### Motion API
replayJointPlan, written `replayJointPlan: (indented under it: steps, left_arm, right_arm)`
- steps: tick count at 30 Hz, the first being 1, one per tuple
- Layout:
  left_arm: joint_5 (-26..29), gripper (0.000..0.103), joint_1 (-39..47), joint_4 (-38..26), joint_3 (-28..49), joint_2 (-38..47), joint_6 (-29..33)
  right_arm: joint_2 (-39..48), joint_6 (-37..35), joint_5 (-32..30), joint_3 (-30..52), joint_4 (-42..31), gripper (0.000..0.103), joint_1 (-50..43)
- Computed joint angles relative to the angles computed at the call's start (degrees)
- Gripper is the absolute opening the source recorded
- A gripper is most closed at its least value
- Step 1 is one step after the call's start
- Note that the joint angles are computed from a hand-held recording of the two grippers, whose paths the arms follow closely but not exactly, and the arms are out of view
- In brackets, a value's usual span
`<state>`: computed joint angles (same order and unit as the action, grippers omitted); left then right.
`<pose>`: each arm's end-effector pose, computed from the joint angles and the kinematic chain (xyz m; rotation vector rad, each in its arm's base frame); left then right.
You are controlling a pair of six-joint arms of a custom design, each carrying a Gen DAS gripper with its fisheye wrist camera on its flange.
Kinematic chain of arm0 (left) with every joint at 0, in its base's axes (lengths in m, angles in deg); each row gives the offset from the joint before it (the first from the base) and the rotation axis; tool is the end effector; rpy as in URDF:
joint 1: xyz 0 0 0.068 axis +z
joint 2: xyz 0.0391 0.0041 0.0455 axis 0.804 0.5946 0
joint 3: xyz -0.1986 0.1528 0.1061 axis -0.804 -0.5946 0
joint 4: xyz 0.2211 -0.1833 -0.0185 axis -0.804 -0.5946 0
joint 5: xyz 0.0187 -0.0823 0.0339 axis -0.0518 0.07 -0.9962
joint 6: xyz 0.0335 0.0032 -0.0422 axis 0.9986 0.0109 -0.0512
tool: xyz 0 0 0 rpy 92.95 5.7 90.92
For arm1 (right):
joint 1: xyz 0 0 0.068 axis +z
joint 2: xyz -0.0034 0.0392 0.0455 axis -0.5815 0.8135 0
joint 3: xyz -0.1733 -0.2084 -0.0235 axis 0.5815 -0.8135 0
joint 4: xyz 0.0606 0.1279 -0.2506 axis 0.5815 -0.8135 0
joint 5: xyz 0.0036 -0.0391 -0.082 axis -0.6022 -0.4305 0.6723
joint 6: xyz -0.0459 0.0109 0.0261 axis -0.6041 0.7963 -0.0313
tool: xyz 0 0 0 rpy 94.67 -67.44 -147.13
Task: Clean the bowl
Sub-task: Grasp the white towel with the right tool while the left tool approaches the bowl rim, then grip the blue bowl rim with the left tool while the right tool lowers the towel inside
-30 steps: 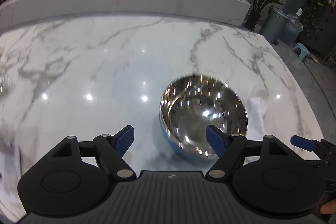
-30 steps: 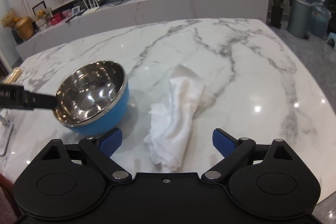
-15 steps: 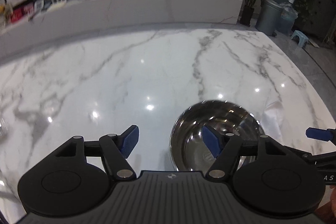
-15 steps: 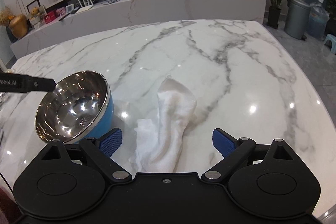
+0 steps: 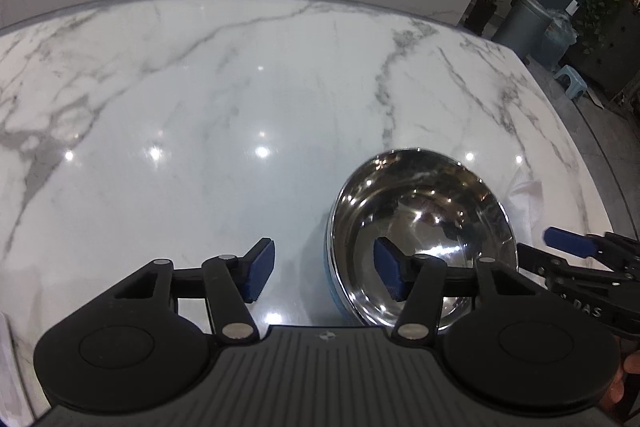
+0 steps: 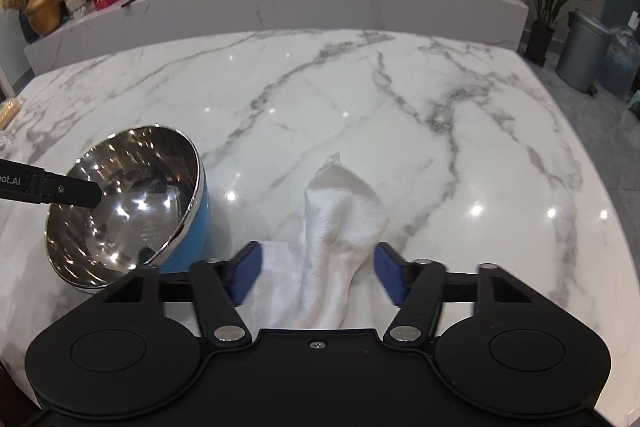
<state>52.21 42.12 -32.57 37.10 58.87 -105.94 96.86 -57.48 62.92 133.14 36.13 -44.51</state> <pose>0.2886 -0.0571 0.1596 -0.3372 2.5962 -0.1887 0.3277 -0.0366 0.1558 -0.6466 2.4100 0.2735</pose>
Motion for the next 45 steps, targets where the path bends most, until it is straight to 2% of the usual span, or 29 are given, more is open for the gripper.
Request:
replayJointPlan:
  steps: [4,6,7,8,11,15,20,25,31,33,38,45]
  left_arm:
    - [0.7,0.039,-0.3,-0.7,0.7,1.8,0.6]
    - [0.7,0.035,-0.5,-0.7,0.7,2.0,1.0]
    - [0.5,0.035,-0.6,-0.9,0.6,1.9,1.2]
    - [0.4,0.033,-0.7,-0.9,0.6,1.9,1.4]
    - [0.4,0.028,-0.7,-1.1,0.6,1.9,1.8]
    - [0.4,0.021,-1.0,-1.5,1.2,2.7,2.3]
    - [1.6,0.018,-0.6,-1.6,1.1,2.5,3.0]
    - [1.9,0.016,-0.7,-1.8,1.4,2.8,3.3]
    - [2.2,0.016,-0.6,-1.9,1.1,2.4,3.3]
    - [2.2,0.016,-0.7,-1.9,1.2,2.6,3.5]
    - [2.5,0.016,-0.5,-1.9,1.1,2.6,4.3]
    - [2.9,0.016,-0.3,-1.8,1.3,2.9,4.9]
  right_arm:
    - [1.7,0.0,2.0,0.0,0.9,0.048,1.5]
    - [2.3,0.0,2.7,-0.1,0.9,0.041,2.0]
    - [2.5,0.2,3.0,-0.1,1.2,0.041,2.2]
    - [2.4,0.1,3.6,-0.6,2.0,0.039,2.5]
    - [1.4,-1.2,6.1,-2.5,4.8,0.022,3.4]
    - [1.1,-2.0,7.1,-2.9,5.4,0.016,3.6]
    - [0.2,-2.0,7.1,-2.6,4.0,0.015,2.9]
    - [-3.2,-1.7,2.7,-1.2,0.2,0.015,1.1]
    - [-6.3,-3.4,-9.3,4.1,-10.8,0.015,0.1]
    - [-6.5,-4.9,-11.4,5.4,-13.9,0.015,1.2]
    - [-6.3,-8.7,-10.3,6.5,-17.7,0.015,5.1]
    - [-3.7,-12.7,-3.5,7.2,-19.7,0.015,9.8]
